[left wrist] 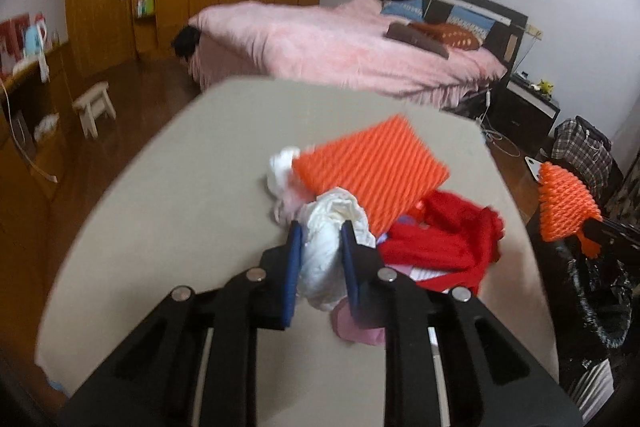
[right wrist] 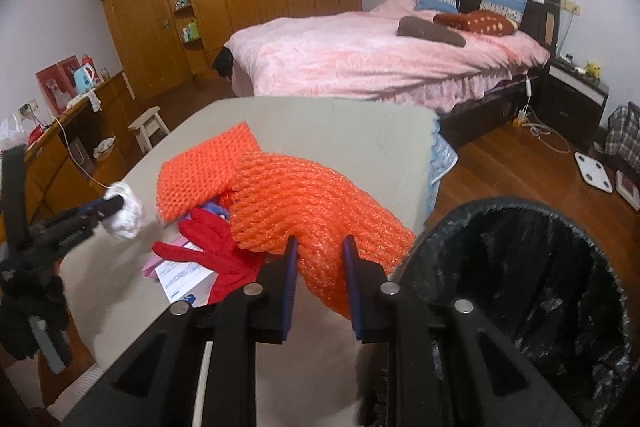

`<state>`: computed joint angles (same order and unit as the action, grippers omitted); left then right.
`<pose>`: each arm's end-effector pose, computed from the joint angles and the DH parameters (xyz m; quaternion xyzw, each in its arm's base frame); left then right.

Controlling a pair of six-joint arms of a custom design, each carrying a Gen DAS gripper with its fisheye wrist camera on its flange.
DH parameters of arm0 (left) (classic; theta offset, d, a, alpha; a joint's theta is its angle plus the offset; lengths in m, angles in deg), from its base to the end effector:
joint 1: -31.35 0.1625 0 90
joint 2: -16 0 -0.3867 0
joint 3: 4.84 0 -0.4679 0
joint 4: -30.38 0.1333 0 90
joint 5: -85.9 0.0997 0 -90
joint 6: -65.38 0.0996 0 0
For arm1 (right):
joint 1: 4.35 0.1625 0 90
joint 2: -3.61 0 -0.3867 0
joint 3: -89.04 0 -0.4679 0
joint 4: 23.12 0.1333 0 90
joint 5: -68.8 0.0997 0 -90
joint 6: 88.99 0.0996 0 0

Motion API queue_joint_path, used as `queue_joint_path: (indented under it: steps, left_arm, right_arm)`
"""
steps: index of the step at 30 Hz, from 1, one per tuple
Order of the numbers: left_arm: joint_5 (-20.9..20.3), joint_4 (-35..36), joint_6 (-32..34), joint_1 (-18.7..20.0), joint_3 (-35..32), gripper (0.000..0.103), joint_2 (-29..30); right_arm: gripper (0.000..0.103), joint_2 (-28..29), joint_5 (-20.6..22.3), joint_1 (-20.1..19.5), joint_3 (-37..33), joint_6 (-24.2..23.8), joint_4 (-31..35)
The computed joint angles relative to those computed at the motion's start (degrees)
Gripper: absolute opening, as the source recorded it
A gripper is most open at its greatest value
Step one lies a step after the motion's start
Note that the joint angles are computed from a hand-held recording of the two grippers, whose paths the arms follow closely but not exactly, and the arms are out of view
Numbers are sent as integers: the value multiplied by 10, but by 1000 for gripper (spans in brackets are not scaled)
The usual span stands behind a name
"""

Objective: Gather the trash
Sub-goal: 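Grasp the white tissue with the left gripper while the right gripper holds the mesh sleeve, then carry both items over the trash bin and open both grippers to drop them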

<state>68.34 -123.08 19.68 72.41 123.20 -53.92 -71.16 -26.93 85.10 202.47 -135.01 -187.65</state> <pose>-0.2135 -0.4887 0.1077 -0.0047 0.8063 -0.4594 0.3725 0.1175 -0.6070 0.2214 0.3530 -0.8823 0.2637 0.1653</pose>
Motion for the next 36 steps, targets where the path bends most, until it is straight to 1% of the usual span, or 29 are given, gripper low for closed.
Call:
queue_joint_path:
  steps: [3, 7, 9, 13, 16, 19, 22, 26, 29, 30, 32, 33, 34, 35, 36]
  left_arm:
    - [21, 17, 5, -27, -4, 19, -8]
    - [19, -21, 55, -52, -24, 19, 11]
    - [7, -59, 100, -60, -45, 19, 36]
    - [-39, -135, 183, -65, -93, 19, 98]
    - [-82, -178, 230, -59, -133, 19, 145]
    - [-113, -208, 273, -55, -167, 19, 187]
    - [-152, -222, 301, -50, -207, 19, 230]
    - [-210, -221, 323, -42, -266, 19, 287]
    - [-245, -223, 341, -29, -310, 19, 327]
    - [-258, -222, 345, -25, -325, 19, 342]
    - [-288, -219, 351, -17, -349, 23, 363]
    - [-303, -216, 349, -13, -359, 27, 372]
    - [-312, -217, 349, -10, -366, 37, 379]
    - [-314, -215, 348, -10, -369, 45, 383]
    - [-311, -219, 349, -9, -367, 59, 383]
  right_arm:
    - [22, -16, 8, 0, 5, -3, -6]
    - [22, -43, 12, -5, 16, 0, -17]
    - [22, -54, 11, -10, 20, 3, -24]
    - [22, -74, -1, -26, 25, 6, -42]
    - [22, -91, -12, -44, 29, 13, -53]
    - [22, -105, -22, -64, 32, 22, -63]
    - [22, -116, -32, -83, 33, 30, -72]
    - [22, -124, -40, -107, 31, 41, -79]
    - [24, -129, -40, -121, 32, 46, -82]
    - [27, -131, -40, -125, 33, 47, -81]
    - [31, -133, -42, -131, 33, 48, -83]
    - [36, -134, -42, -133, 32, 49, -85]
    - [39, -135, -40, -137, 31, 48, -83]
    - [48, -136, -41, -139, 31, 49, -84]
    - [63, -137, -42, -141, 32, 48, -87]
